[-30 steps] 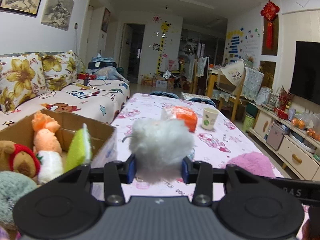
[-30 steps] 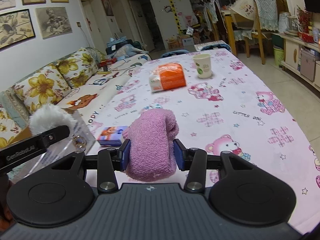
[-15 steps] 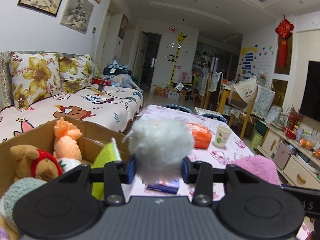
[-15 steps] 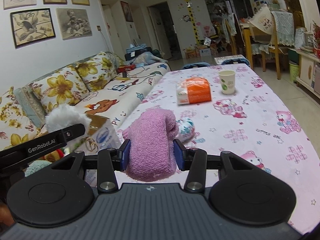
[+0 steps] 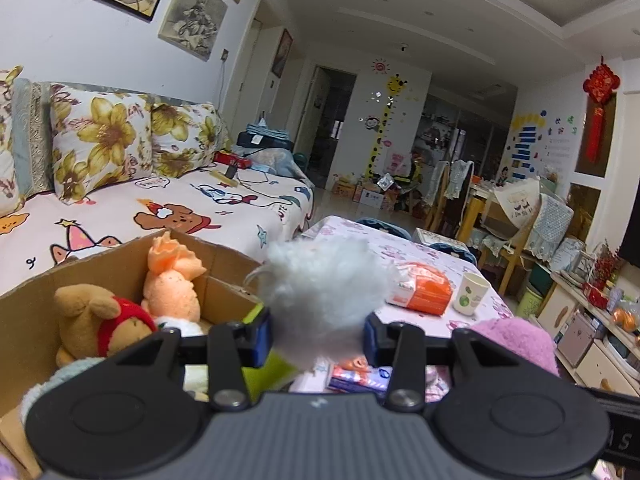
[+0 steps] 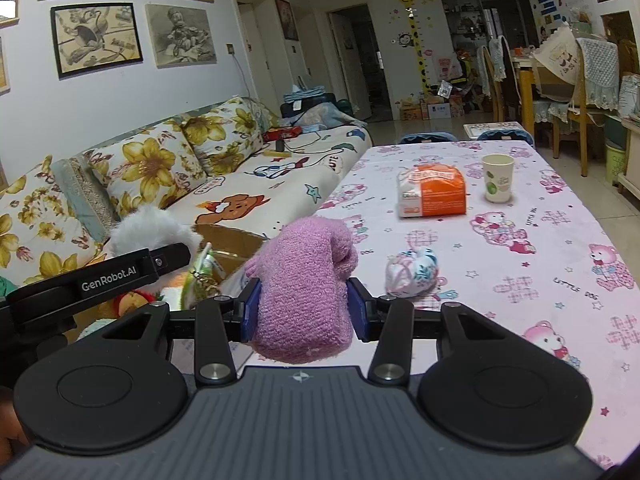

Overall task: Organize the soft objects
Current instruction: 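Carry the pompom and pink sock toward the cardboard box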

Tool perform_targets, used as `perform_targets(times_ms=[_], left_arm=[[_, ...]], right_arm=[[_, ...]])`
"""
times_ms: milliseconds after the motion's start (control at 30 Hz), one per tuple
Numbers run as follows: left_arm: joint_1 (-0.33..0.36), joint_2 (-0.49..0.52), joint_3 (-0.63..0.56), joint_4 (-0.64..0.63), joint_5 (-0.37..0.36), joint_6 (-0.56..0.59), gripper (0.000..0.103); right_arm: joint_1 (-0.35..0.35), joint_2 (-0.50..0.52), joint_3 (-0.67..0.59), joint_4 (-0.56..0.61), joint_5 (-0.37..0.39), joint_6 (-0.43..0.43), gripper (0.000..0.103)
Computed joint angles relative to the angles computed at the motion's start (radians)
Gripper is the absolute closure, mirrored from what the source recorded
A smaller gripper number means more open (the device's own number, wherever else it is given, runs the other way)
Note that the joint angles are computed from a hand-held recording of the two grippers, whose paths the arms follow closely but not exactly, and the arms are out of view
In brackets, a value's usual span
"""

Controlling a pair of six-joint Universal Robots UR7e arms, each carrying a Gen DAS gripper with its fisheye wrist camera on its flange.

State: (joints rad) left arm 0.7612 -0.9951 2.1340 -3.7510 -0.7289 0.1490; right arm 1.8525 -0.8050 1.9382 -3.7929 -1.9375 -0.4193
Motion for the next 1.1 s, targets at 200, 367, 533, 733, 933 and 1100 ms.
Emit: perform_targets(times_ms=[200, 367, 533, 733, 933, 1100], left_arm=[[0.015, -0.028, 0.006, -0.010, -0.016, -0.030, 0.061], [0.023, -0.044, 0.012, -0.084, -0.023, -0.028, 0.061], [0.045, -0.057, 0.001, -0.110, 0.014, -0.043, 0.061], [0.068, -0.052, -0.026, -0.106, 0.078, -0.071, 0.061], [0.082, -0.057, -0.039, -0.034, 0.111, -0.111, 0.061], [0.092, -0.056, -0.048, 0.012, 0.124, -0.123, 0.060]], right_arm=[[0.002, -0.010, 0.002, 0.012, 0.029, -0.013, 0.047], [0.008, -0.016, 0.002, 0.019, 0.061, -0.029, 0.047], [0.011, -0.010, -0.015, 0.044, 0.093, -0.032, 0.047], [0.009, 0.006, -0.046, 0.094, 0.141, -0.031, 0.047], [0.006, 0.021, -0.078, 0.149, 0.141, -0.056, 0.047], [0.005, 0.033, -0.099, 0.180, 0.125, -0.079, 0.045]])
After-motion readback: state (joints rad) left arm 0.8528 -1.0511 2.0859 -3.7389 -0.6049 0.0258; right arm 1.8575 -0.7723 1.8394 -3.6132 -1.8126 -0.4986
